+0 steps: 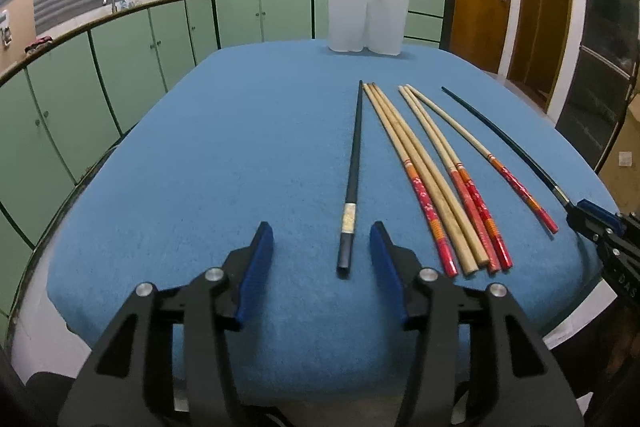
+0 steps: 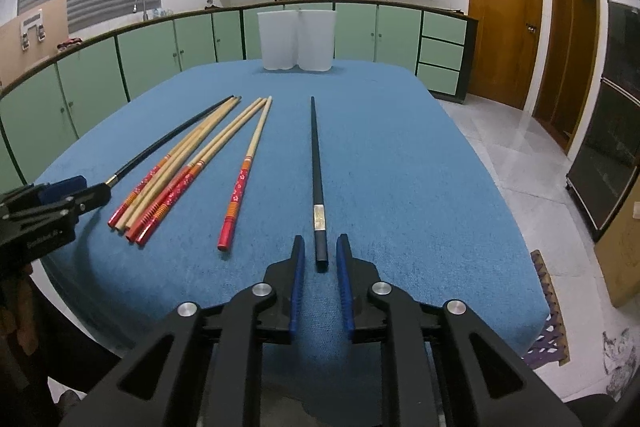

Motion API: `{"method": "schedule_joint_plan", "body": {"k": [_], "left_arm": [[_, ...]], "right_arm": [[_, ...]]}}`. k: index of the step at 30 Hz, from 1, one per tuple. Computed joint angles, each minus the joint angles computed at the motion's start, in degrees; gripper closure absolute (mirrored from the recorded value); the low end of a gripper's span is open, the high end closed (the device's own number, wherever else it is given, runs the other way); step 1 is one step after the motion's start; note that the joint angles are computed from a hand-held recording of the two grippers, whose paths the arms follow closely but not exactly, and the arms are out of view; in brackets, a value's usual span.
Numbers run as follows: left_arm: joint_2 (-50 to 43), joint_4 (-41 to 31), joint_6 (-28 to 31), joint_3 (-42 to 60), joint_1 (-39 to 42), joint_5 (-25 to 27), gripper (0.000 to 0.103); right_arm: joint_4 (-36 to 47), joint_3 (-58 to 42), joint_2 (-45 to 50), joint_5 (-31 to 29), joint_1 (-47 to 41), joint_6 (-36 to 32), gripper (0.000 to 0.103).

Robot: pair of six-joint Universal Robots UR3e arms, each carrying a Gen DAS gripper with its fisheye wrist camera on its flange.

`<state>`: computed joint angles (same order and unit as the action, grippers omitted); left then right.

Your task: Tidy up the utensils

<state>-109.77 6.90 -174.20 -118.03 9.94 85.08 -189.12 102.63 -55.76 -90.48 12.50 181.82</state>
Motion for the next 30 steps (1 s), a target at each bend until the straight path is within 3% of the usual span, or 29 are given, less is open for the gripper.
{"method": "schedule_joint_plan", "body": {"k": [2,4,6,7,14,22,30], "left_arm": [[-0.3,0.3,0.8,0.1,0.0,-0.7,0.059],[-0.2,0.4,2.2,-0.2,0.2,-2.8,0.081],[-0.3,0.2,3.7,0.0,0.2,-4.9,0.095],[-0.2,0.3,3.9,-0.1,0.3,-5.7,0.096],[3.7,-0.6,2.2,-1.8,1.6,-8.5,0.096],[12.1,-7.4,0.0,-2.6,4.9,-11.0,0.096],[18.2,-11.6,0.1,-0.2,5.8,-12.5,0.098]], "right_arm": [[-0.1,-0.2,0.2,0.1,0.0,-0.3,0.087],[-0.1,-0.7,0.5,0.1,0.2,-0.5,0.087],[-0.2,-0.6,0.5,0.5,0.1,-0.7,0.092],[-0.2,-0.6,0.5,0.7,0.2,-0.9,0.096],[-0.5,0.3,-2.2,2.1,-0.3,-0.7,0.096],[-0.1,1.1,-8.1,2.8,-0.3,0.1,0.096],[4.3,-4.3,-11.5,3.0,-0.2,0.0,0.096]]}}
